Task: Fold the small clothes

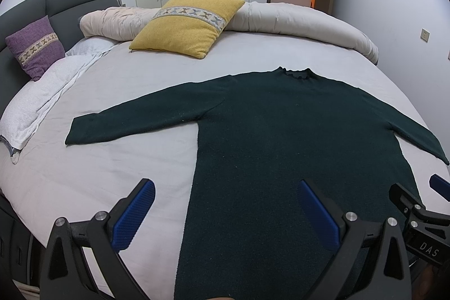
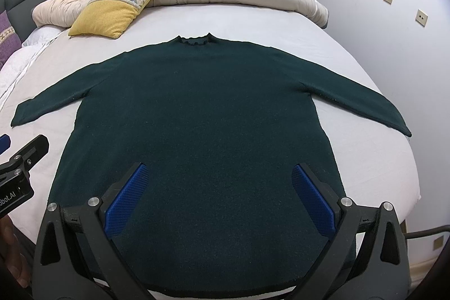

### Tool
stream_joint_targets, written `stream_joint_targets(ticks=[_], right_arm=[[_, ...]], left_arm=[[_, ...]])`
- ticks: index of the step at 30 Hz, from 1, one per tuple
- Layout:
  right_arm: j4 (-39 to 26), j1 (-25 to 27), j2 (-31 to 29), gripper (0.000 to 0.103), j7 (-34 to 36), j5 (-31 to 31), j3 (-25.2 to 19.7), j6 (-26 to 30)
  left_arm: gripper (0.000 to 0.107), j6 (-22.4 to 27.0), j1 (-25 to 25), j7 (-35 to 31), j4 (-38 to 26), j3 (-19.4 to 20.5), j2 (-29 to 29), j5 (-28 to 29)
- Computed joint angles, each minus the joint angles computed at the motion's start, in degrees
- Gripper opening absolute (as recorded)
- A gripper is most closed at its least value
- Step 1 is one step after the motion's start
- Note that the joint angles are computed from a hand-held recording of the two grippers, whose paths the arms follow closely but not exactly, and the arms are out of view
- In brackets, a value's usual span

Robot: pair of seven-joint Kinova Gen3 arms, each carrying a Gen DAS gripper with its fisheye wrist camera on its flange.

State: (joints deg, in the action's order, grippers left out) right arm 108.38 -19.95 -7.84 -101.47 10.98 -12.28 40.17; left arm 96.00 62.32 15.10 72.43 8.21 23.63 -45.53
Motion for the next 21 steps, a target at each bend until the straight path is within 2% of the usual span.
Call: stream_joint_targets(ticks=[21], right_arm=[[0.11,-0.38,0.22,0.103,-0.78,0.35,-0.33,0.21]], left_arm=[[0.103,0.13,0.12,0.28,0.26,0.17,-0.19,0.11]])
